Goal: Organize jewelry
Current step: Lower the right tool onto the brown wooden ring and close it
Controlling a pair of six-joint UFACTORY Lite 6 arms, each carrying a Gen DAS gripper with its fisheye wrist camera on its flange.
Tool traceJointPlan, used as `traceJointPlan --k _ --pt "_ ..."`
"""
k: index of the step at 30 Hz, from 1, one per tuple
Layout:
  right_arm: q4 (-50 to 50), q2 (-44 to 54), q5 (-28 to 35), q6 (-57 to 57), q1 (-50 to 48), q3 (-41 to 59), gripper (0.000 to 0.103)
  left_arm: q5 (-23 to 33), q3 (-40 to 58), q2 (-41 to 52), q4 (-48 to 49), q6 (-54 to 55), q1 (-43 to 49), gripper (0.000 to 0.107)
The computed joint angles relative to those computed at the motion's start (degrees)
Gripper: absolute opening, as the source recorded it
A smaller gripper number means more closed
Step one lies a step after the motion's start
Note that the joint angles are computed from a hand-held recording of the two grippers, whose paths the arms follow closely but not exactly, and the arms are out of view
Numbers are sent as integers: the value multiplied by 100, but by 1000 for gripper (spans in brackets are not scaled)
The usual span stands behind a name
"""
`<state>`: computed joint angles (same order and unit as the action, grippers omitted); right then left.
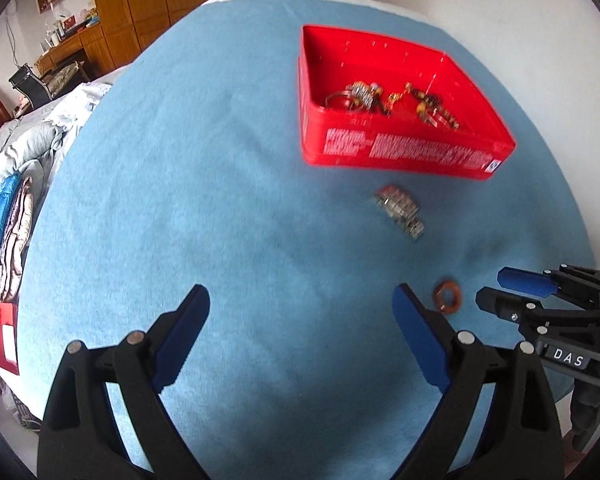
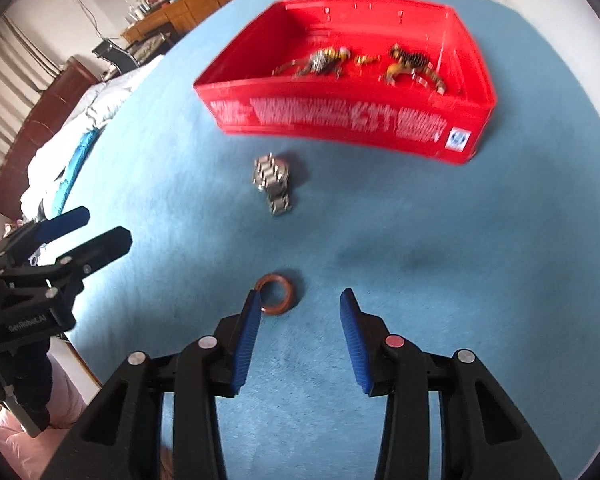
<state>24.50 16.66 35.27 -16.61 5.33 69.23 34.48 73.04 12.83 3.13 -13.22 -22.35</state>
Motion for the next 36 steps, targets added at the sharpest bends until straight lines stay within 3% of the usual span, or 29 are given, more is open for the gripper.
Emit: traceJointPlan --k 18,26,36 --pt "-454 717 74 591 415 529 40 -98 -284 77 -231 254 257 91" --pt "-994 692 -57 991 534 501 29 -102 -209 194 -295 333 268 91" --pt "-711 248 -49 604 218 124 29 -4 72 385 -328 217 -16 91"
